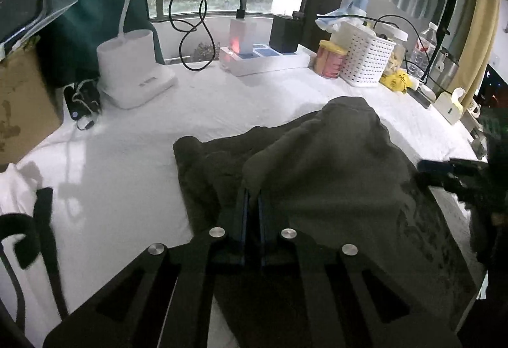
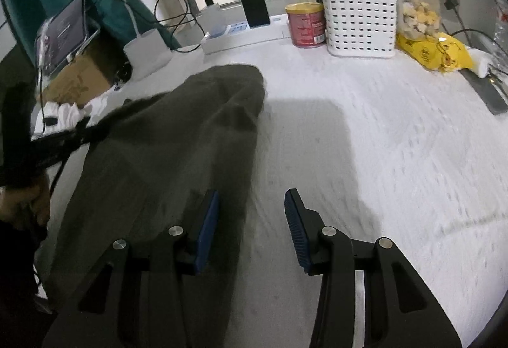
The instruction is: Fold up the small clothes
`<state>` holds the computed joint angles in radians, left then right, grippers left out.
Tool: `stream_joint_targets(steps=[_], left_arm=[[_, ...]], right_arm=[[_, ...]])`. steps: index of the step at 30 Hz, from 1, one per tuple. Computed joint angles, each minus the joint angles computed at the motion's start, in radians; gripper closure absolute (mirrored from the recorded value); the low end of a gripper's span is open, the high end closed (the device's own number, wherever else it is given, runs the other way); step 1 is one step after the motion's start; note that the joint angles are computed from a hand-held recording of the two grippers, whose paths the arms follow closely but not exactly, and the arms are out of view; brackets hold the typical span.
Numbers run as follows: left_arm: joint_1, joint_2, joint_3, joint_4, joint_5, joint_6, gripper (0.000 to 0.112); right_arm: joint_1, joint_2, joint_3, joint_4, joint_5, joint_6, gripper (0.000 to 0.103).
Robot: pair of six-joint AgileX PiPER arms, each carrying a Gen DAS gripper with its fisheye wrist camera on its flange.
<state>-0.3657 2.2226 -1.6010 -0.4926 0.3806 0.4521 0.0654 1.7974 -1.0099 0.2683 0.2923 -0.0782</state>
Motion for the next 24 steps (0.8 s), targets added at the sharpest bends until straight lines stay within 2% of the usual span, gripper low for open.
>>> stream_joint_targets(steps=[4, 8, 11, 13, 14, 15, 17, 20, 24], left_arm=[[0.000, 0.011, -0.009, 0.007, 0.006, -0.006, 0.108], [0.007, 0.013, -0.004, -0.032, 0.009, 0.020, 0.108], [0.007, 0.023, -0.006, -0.034, 0.015, 0.021, 0.108], [0.008, 0.032, -0.010, -0.036, 0.022, 0.024, 0.108], [0.009, 0.037, -0.013, -0.045, 0.025, 0.032, 0.108], [0.010, 0.039, -0.015, -0.052, 0.027, 0.039, 0.108], [0.017, 0.050, -0.024, -0.082, 0.035, 0.062, 0.108], [0.022, 0.060, -0.039, -0.102, 0.050, 0.077, 0.107], [0.041, 0.081, -0.095, -0.105, 0.127, 0.033, 0.106]], right_arm=[[-0.021, 0.074, -0.120, 0.124, 0.065, -0.101, 0.057], [-0.023, 0.157, -0.234, 0.122, 0.104, -0.095, 0.057], [-0.061, 0.218, -0.297, 0.321, 0.139, -0.265, 0.058], [-0.065, 0.240, -0.319, 0.357, 0.131, -0.297, 0.061], [-0.065, 0.251, -0.334, 0.356, 0.126, -0.303, 0.068], [-0.064, 0.266, -0.357, 0.331, 0.127, -0.285, 0.085], [-0.065, 0.291, -0.393, 0.309, 0.133, -0.272, 0.086], [-0.053, 0.314, -0.425, 0.198, 0.128, -0.193, 0.086], [-0.041, 0.311, -0.415, 0.127, 0.109, -0.144, 0.086]])
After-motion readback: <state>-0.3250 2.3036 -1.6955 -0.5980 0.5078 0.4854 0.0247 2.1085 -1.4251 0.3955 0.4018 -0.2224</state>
